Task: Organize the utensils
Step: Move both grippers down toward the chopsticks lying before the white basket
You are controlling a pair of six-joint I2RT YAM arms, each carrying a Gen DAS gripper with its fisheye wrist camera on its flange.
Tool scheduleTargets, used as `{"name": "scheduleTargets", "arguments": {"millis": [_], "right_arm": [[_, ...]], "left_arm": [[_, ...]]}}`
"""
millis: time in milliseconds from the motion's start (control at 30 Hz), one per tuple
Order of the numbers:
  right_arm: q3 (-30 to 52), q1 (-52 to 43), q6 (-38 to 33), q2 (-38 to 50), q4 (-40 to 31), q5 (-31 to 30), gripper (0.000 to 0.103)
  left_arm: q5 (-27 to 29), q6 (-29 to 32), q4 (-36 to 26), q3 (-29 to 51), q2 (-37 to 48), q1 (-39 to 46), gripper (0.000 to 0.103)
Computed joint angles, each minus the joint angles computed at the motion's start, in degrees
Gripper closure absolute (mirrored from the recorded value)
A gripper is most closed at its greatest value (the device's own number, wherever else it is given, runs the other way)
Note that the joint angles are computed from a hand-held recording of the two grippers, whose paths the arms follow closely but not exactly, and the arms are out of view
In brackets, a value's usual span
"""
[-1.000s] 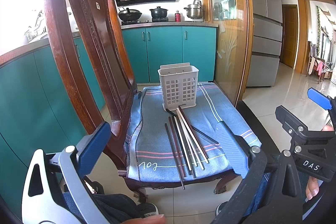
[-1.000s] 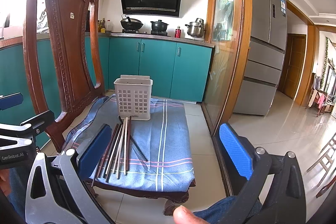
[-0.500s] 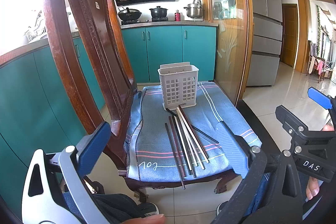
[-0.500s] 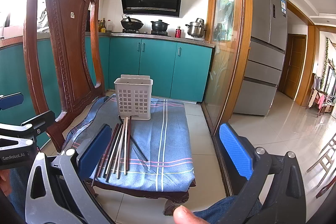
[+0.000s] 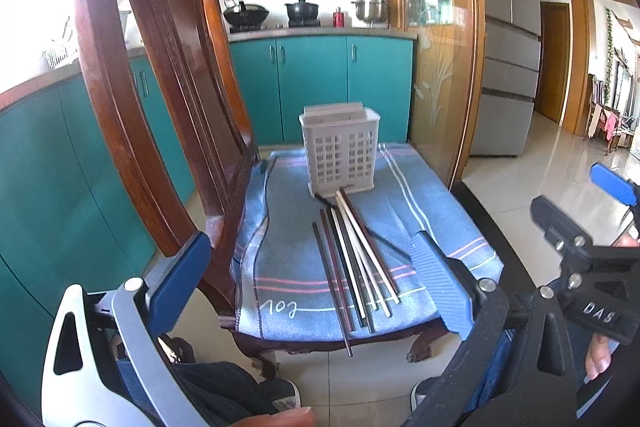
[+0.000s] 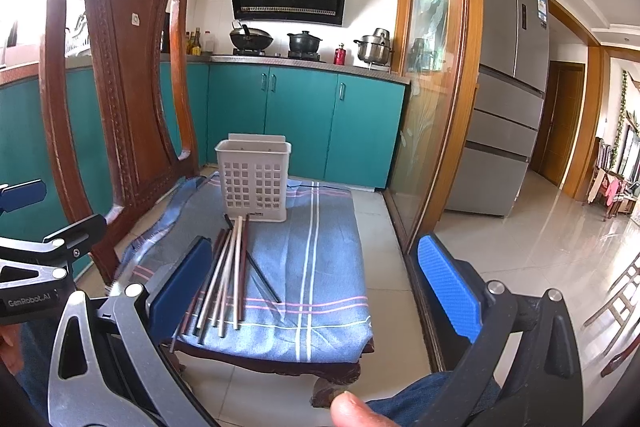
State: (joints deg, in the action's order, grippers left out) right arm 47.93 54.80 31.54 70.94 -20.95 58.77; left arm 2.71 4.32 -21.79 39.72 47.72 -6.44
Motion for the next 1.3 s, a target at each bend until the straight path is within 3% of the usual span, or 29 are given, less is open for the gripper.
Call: {"name": "scheduleTargets", "arguments": {"millis": [133, 267, 400, 533, 600, 667, 733, 800, 933, 1000, 1100, 1233, 1300], "right_arm": [[0.09, -4.65, -0.47, 0.75, -0.76, -2.07, 0.003], [-0.59, -11.36, -2.77, 2.26, 2.71, -8.69, 0.003], [2.60, -17.95, -7.89, 9.41, 6.92, -17.85, 0.003], [11.57, -23.43, -13.90, 20.35, 8.02, -26.20, 0.003], [18.74, -26.07, -17.36, 27.45, 7.06, -31.47, 0.011], [26.52, -28.05, -19.33, 34.64, 5.35, -36.12, 0.038], [36.88, -30.11, -20.18, 42.66, -0.31, -42.88, 0.054], [49.76, -31.49, -20.97, 52.13, -8.19, -49.67, 0.056], [69.75, -31.88, -22.34, 66.46, -19.63, -55.06, 0.056], [76.75, -32.06, -22.34, 71.38, -23.20, -56.64, 0.056], [78.66, -32.97, -21.26, 73.81, -22.40, -59.14, 0.056], [79.27, -34.87, -19.37, 74.46, -23.02, -63.35, 0.059], [77.70, -35.75, -18.99, 73.77, -22.85, -64.87, 0.065]], "left_arm": [[-1.35, -0.74, 2.05, -1.04, 5.23, -1.44, 0.004], [-1.94, -1.10, 4.98, -1.43, 12.14, -2.69, 0.004], [-1.56, -0.94, 7.54, 1.57, 22.19, -3.15, 0.004], [-3.44, 0.53, 7.31, 8.82, 33.16, -3.73, 0.004], [-4.33, 1.63, 6.46, 12.73, 37.79, -3.49, 0.004], [-3.17, 2.97, 5.60, 16.49, 41.91, -2.09, 0.004], [0.18, 3.41, 5.09, 19.20, 45.43, -0.17, 0.006], [5.02, 2.46, 4.33, 21.15, 48.66, 1.85, 0.009], [14.85, -0.51, 2.75, 23.79, 53.41, 3.95, 0.009], [16.24, -0.14, 2.97, 24.37, 54.96, 2.93, 0.009], [14.33, -0.08, 2.78, 25.73, 57.77, 0.08, 0.010], [12.22, -1.36, 1.33, 28.58, 62.37, -2.08, 0.035], [11.66, -2.53, 2.70, 28.85, 63.02, -2.45, 0.037]]}}
